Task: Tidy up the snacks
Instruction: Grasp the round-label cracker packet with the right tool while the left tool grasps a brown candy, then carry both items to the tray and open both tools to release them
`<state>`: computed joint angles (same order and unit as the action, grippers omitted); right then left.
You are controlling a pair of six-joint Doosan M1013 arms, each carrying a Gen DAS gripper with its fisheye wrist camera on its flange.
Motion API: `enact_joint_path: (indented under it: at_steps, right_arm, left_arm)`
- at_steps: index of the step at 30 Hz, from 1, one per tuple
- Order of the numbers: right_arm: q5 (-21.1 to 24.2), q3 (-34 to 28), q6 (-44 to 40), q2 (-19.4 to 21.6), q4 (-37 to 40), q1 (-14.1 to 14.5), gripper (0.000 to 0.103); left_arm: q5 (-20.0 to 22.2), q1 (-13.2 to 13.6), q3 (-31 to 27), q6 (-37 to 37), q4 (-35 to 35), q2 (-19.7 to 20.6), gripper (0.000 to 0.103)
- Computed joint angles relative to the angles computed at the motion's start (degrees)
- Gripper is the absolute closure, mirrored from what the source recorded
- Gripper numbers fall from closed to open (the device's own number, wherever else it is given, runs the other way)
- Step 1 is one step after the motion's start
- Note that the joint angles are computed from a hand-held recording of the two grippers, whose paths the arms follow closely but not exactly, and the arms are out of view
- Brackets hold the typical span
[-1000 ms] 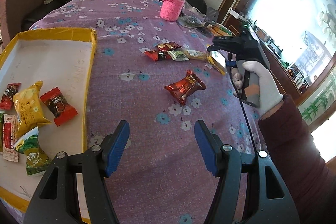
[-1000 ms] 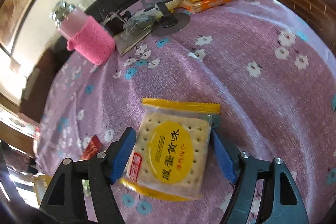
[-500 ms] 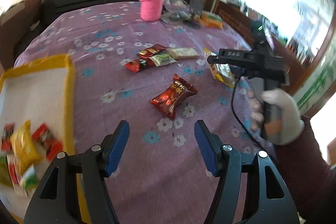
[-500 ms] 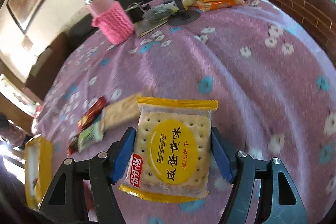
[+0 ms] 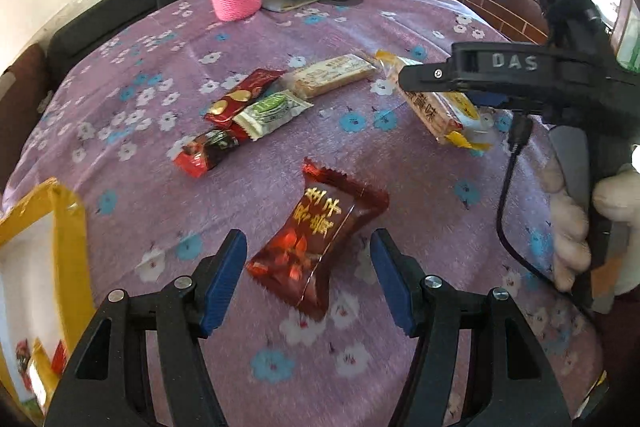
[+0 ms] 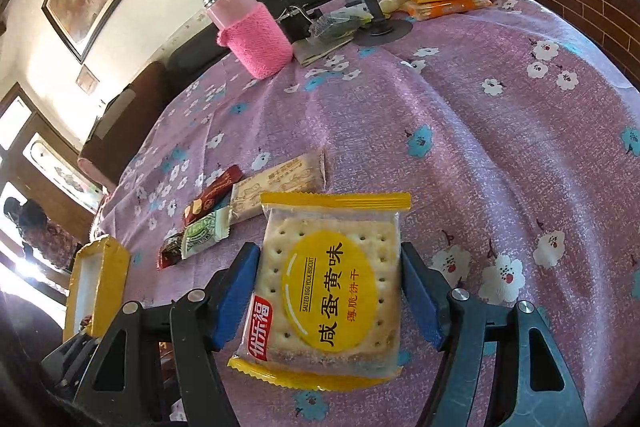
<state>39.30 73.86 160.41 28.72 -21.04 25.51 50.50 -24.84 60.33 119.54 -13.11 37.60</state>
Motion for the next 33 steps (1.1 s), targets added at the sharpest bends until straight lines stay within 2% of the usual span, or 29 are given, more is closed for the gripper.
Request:
enact_joint_path:
  at_steps: [5,7,8,9,12,15,21,28,33]
  right_arm:
    - [-0.5,0.2,0.1,-0.2,-0.5,0.1,0.032]
    - [-0.4,0.1,0.2,-0.1,-1.0,0.2,0.032]
    - [-0.5,0.0,0.0,-0.1,-1.2,0.3,0.032]
    - [-0.7,0.0,-0.1,-0.1,-1.2,0.3,0.032]
    - [-0.9,0.0,-0.1,-0.2,-1.7,0.4,0.032]
    - [-1.2,0.2,0.2,-0.2,-2.3,0.5,0.032]
    - [-3.0,0.8,1.0,-0.6,-3.7,0.7,0.032]
    - [-3.6,0.4,0.7,-0.2,-4.9,1.3,0.032]
    - [-1.7,-2.4,-3.1,0.9,-4.5,2.6,0.032]
  left_arm:
    - [2.0,-0.1,-2.0,0.5,-0.5,1.5,0.040]
    - [1.9,-0.3,-1.8,-0.1,0.1,1.4,0.045]
    - [2.2,-0.2,-1.8,0.2,-0.4,1.4,0.065]
    - [2.8,0.0,-2.0,0.7,-1.8,1.4,0.076]
    - [1.7,0.0,-1.3,-1.1,-0.9,0.9,0.076]
    - [1.2,0.6,-0.7,-2.1,-2.9,0.5,0.076]
    - [-2.5,2.2,3.4,-2.2,-7.8,-2.7,0.076]
    - [-6.5,5.6,9.2,-0.3,-16.5,-7.6,0.076]
    - [-8.7,8.6,11.3,-0.9,-18.5,-10.1,0.076]
